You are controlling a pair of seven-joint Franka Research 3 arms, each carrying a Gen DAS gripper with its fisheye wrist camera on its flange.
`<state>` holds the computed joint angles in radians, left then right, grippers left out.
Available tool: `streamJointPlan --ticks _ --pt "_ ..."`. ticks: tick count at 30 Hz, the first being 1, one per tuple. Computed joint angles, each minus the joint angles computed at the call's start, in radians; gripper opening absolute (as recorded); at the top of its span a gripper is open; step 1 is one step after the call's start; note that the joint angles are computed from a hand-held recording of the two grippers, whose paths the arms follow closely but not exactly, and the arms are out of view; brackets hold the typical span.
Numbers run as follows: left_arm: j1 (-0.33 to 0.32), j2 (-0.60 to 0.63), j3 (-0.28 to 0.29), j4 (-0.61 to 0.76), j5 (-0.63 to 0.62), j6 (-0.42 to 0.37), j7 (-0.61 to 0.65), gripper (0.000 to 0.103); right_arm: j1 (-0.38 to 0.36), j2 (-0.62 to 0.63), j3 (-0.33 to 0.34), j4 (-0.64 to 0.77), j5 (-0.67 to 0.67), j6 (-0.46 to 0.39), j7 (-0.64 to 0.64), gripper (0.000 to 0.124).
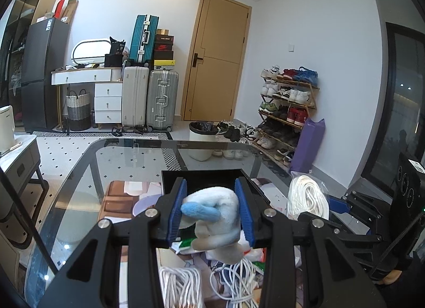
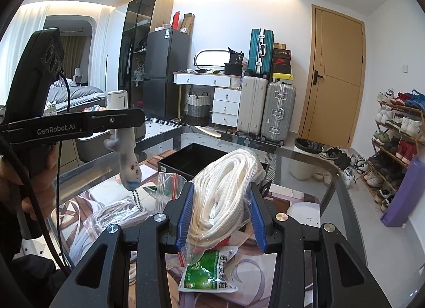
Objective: Organize soft objects
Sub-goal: 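Carry the plush doll and rope bag in both grippers over the black box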
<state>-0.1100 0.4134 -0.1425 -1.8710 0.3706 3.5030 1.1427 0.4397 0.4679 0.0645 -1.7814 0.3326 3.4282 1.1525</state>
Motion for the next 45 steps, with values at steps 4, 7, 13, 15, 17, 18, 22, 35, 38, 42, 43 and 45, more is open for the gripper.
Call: streamJointPlan --ticks 4,7,13,15,17,18,22,35,38,42,43,45 --pt "-0.001 0.027 -0.002 0.049 -0.003 -0.027 -0.002 0.037 -0.005 0.022 0.0 0.046 -0.004 -0.024 0.002 0.04" --pt "-0.016 0.047 0.011 0.087 -0.014 -0.045 0.003 0.037 -0.012 0.046 0.0 0.091 -0.009 -0.045 0.008 0.04" --pt "-0.04 0.085 0.031 0.156 -0.034 -0.073 0.016 0.037 -0.04 0.088 0.023 0.167 -0.029 -0.076 0.024 0.04" --pt "-0.045 0.099 0.034 0.183 -0.042 -0.088 0.016 0.037 -0.047 0.104 0.029 0.196 -0.036 -0.09 0.029 0.04" --pt "-0.036 0.115 0.023 0.21 -0.04 -0.105 0.013 0.037 -0.049 0.12 0.028 0.225 -0.042 -0.108 0.033 0.04" --pt "-0.038 0.121 0.023 0.221 -0.042 -0.112 0.012 0.037 -0.05 0.128 0.029 0.242 -0.046 -0.117 0.034 0.04" --pt "-0.051 0.141 0.037 0.256 -0.053 -0.134 0.006 0.037 -0.045 0.159 0.016 0.302 -0.053 -0.155 0.043 0.04" --pt "-0.038 0.201 0.013 0.362 -0.055 -0.213 -0.01 0.037 -0.046 0.262 -0.013 0.496 -0.079 -0.281 0.089 0.04" --pt "-0.03 0.217 -0.001 0.392 -0.053 -0.228 -0.009 0.037 -0.053 0.274 -0.01 0.515 -0.083 -0.294 0.098 0.04" --pt "-0.019 0.243 -0.022 0.432 -0.049 -0.254 0.001 0.037 -0.059 0.299 -0.01 0.56 -0.091 -0.323 0.106 0.04" --pt "-0.014 0.249 -0.03 0.441 -0.049 -0.262 0.005 0.037 -0.061 0.305 -0.009 0.571 -0.093 -0.333 0.107 0.04" --pt "-0.012 0.26 -0.034 0.457 -0.053 -0.274 0.009 0.037 -0.064 0.322 -0.007 0.601 -0.097 -0.352 0.109 0.04"
